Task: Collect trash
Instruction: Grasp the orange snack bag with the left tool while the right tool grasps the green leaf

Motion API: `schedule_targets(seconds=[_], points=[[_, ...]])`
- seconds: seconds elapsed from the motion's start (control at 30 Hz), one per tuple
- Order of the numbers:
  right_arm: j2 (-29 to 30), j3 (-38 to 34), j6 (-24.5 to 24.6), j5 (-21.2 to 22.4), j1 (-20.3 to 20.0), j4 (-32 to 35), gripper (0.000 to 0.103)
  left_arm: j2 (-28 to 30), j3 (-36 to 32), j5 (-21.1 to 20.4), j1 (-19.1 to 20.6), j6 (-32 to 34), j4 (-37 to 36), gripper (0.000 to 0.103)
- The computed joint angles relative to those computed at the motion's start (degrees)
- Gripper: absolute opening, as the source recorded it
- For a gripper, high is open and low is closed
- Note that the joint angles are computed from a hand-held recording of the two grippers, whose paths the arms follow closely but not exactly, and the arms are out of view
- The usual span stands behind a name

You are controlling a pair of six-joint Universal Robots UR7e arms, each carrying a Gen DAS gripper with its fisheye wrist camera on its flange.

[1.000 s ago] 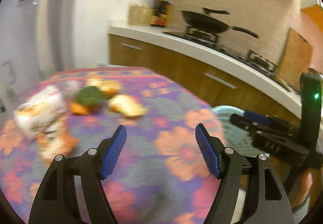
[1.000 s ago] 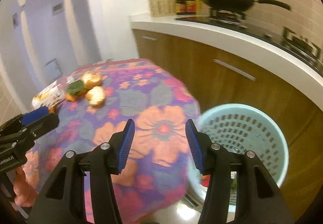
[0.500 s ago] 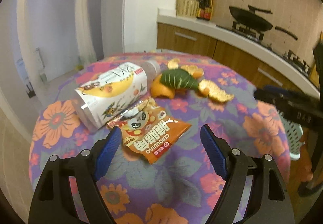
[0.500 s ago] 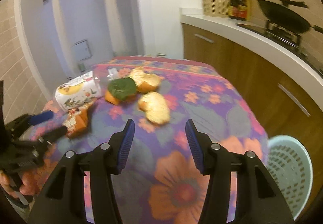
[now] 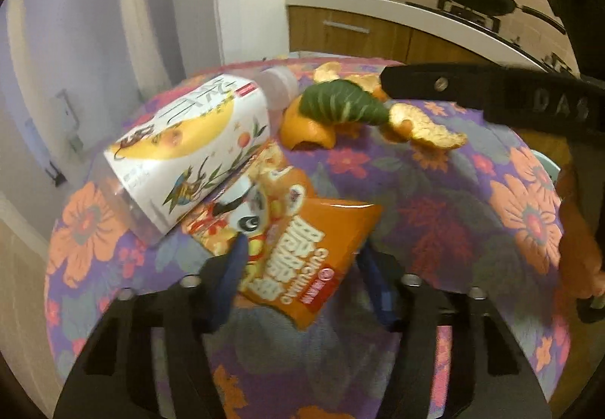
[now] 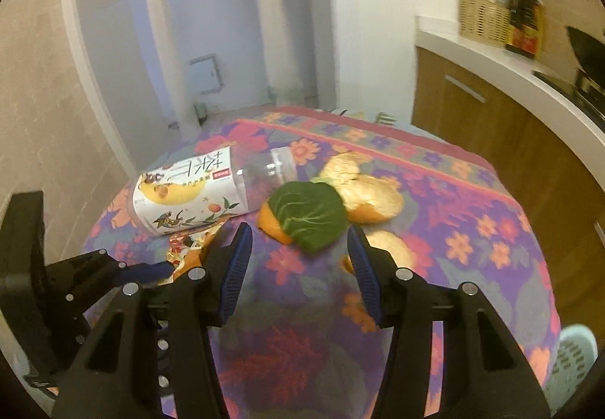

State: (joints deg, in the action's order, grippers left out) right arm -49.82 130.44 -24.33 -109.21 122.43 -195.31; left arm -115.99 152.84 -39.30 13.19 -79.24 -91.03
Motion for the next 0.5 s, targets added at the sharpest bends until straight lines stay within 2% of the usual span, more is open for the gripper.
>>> schedule_targets(seconds=[0.07,0.1,0.3,0.5], points=[[1.6,-0.9,-0.9,-0.4,0.1,-0.4,0.049,-2.0,0.6,0.0,-0.1,0.6,-0.8,0.034],[2.3,-1.4,-1.1,-0.4,0.1,-0.4,0.049,-3.3,1.0,-0.1,-0.4,0.8,-1.0,0.023],[6.5,-4.2,-2.1,-2.7,0.2,-1.4,0.049,-10.2,2.5,-0.2,-2.4,-1.2,1.0,0.02],[10.0,-6.6,-2.4,-7.2,0.8,-1.8,0.048,-12.3,3.2,-0.4,-2.4,-0.3,-0.5,0.02]])
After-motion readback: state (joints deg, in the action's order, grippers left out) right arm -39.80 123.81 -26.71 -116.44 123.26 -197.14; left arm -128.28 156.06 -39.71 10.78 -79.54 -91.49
